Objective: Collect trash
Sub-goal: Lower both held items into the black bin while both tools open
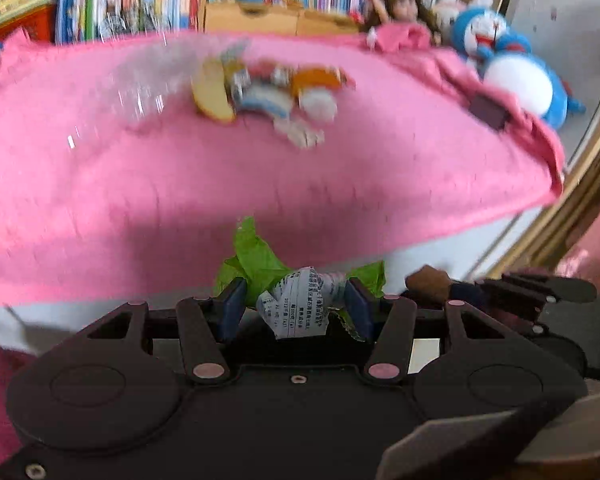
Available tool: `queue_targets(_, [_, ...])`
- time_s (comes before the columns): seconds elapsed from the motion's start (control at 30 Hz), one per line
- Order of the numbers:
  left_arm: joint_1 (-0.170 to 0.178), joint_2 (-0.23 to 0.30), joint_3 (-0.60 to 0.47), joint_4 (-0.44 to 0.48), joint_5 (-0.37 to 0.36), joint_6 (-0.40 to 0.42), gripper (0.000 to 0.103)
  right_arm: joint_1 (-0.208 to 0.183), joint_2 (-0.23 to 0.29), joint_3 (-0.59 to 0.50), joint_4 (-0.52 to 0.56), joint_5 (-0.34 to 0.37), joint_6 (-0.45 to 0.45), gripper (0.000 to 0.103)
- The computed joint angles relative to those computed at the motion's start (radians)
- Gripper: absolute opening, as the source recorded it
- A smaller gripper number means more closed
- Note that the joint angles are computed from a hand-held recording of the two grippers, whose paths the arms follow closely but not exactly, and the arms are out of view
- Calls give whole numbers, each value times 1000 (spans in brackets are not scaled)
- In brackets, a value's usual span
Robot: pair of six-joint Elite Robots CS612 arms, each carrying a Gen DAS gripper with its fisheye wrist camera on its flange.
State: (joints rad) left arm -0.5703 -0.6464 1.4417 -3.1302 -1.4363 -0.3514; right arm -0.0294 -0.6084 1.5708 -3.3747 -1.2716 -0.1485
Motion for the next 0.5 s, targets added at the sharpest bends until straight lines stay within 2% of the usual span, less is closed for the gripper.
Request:
queue_targets(0.17, [8,19,-29,138,-49,-10,52,1,4,-10,113,-8,-5,31])
queue_targets(0.5, [18,81,-124,381,-83,-1,52,5,24,-59,313,-10,-13,33])
